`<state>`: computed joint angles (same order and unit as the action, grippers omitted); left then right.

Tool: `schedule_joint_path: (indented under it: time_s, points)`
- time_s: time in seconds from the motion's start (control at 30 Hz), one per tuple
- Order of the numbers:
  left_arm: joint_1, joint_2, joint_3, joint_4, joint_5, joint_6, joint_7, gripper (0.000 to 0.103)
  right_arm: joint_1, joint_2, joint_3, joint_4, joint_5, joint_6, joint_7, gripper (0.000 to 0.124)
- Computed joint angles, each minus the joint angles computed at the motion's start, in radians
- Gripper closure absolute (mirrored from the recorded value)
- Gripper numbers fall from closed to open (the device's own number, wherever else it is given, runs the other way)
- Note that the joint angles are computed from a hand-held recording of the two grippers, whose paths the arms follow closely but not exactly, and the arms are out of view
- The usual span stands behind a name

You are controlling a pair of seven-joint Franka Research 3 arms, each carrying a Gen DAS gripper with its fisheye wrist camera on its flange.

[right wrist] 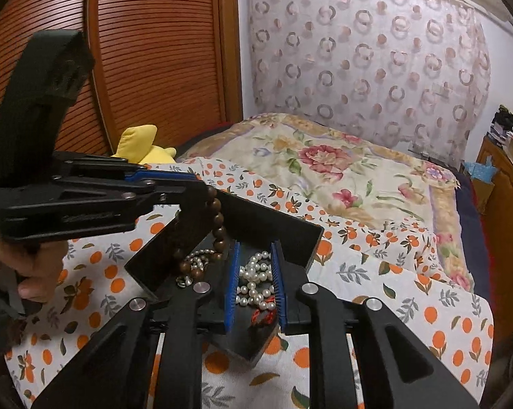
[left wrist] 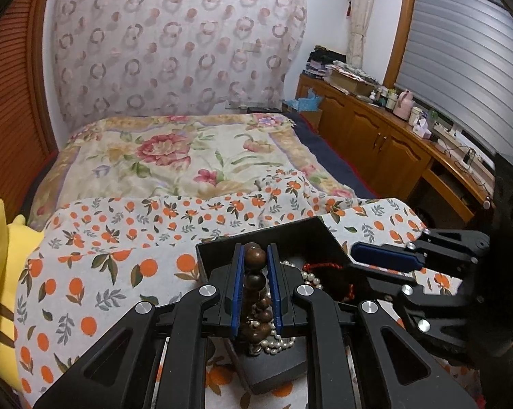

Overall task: Organize jewelry
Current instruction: 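Lower both held strands into the black box and open both grippers, then move both open grippers back toward the jade bangle and chain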

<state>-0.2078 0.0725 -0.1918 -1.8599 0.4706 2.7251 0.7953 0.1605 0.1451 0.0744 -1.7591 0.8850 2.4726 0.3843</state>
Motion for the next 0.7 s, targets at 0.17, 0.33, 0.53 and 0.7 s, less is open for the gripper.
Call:
schedule_joint_path:
  time_s: [0.17,0.33,0.53,0.7]
  points:
    - [-0.003,-0.001,0.001,0.006,0.022,-0.007,-0.017,0.074,-0.002,-0.044,-0.009,-0.057,0.007,0.014,0.016,0.103]
    - [-0.006,-0.034,0.001,-0.038,0.061,0.003,-0.068,0.048,0.001,-0.12,-0.028,-0.147,0.044,0.019,-0.002,0.103]
    - [0.005,-0.171,-0.03,-0.206,0.198,0.016,-0.221,0.02,0.013,-0.238,-0.069,-0.287,0.112,0.001,-0.053,0.094]
    - [0.027,-0.271,-0.065,-0.325,0.228,0.026,-0.292,0.008,0.033,-0.33,-0.095,-0.401,0.126,0.017,-0.083,0.091]
